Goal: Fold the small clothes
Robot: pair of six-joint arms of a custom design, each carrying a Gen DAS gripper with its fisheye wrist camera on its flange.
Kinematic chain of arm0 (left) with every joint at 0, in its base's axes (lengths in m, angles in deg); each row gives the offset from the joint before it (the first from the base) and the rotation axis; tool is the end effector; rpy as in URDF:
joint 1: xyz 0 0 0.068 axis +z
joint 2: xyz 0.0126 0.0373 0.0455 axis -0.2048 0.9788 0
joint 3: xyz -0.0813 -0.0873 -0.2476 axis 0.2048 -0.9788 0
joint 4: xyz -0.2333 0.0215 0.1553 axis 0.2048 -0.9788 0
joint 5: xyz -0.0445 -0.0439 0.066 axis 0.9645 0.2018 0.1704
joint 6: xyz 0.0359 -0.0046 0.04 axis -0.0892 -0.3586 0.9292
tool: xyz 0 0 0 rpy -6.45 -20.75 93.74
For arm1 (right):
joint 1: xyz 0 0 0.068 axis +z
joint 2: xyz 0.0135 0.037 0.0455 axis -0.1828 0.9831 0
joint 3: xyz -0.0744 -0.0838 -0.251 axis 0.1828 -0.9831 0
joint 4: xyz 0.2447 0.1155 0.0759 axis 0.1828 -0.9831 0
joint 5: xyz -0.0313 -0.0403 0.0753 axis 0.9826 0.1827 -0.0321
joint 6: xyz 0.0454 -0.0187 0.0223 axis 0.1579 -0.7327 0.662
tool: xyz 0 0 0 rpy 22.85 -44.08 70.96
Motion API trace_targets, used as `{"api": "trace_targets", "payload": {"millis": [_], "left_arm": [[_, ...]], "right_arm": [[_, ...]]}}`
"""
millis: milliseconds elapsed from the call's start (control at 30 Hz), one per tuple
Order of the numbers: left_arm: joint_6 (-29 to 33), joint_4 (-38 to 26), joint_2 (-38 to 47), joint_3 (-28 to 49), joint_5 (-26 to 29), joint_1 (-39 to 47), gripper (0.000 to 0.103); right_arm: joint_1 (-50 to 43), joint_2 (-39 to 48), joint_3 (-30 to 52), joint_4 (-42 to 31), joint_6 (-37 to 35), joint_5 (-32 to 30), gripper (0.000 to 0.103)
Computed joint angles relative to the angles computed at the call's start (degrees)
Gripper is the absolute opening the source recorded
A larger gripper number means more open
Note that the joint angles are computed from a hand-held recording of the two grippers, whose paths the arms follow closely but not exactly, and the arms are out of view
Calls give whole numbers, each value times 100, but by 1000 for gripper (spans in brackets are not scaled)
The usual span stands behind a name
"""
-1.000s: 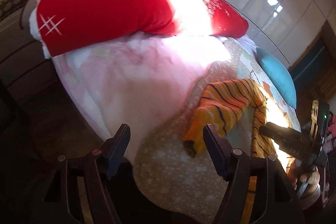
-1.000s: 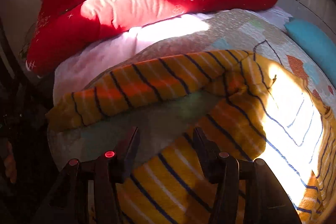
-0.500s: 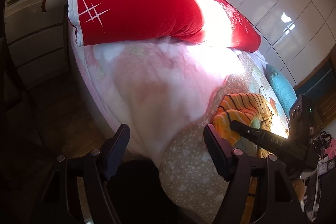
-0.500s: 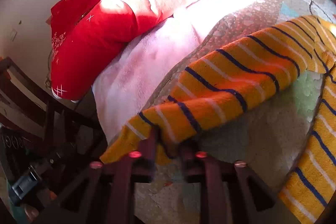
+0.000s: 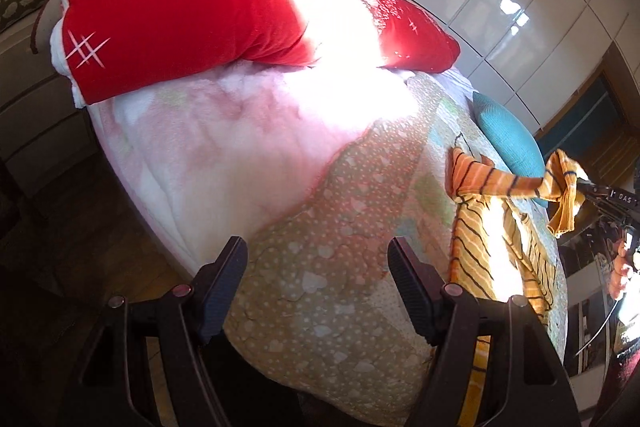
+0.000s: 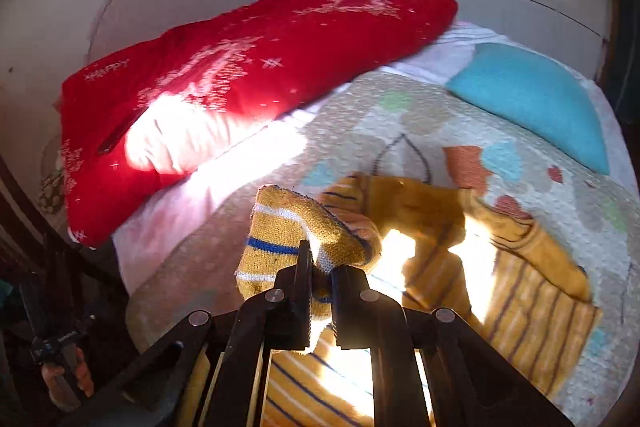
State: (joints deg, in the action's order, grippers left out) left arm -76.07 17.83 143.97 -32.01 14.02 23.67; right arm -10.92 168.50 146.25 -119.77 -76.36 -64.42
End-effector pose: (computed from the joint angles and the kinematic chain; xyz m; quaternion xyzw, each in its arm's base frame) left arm 0.2083 0.1245 0.1436 -0.1825 0.9065 -0.1754 0.3379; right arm 0.3916 0.0072 0.2608 -0.0869 0.9385 0.1148 0.3138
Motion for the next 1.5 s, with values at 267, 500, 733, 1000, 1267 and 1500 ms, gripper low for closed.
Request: {"api": "trace_targets", "payload": {"millis": [267, 500, 733, 1000, 1267, 1500], "left_arm": [[-261, -23, -407, -133, -308, -983, 72], [-486, -42, -533, -121, -657, -1695, 72], [-544, -37, -732, -209, -1042, -2396, 72], [-790, -39, -793, -253, -1043, -2679, 72], [-762, -26, -867, -335, -964, -2842, 72], [-745, -30, -803, -359, -1060, -2999, 72]], "right_arm": [[-1623, 884, -358, 873, -456, 2707, 39], [-2628, 357, -1112, 1049, -49, 808, 47], [-2384, 495, -1751, 1836, -341, 1090, 66], [-1810, 583, -1930, 3190, -1463, 3273, 9], [-2509, 134, -2909, 3426, -1526, 3160, 68], [-3608, -950, -3871, 2940, -1186, 1820, 68]]}}
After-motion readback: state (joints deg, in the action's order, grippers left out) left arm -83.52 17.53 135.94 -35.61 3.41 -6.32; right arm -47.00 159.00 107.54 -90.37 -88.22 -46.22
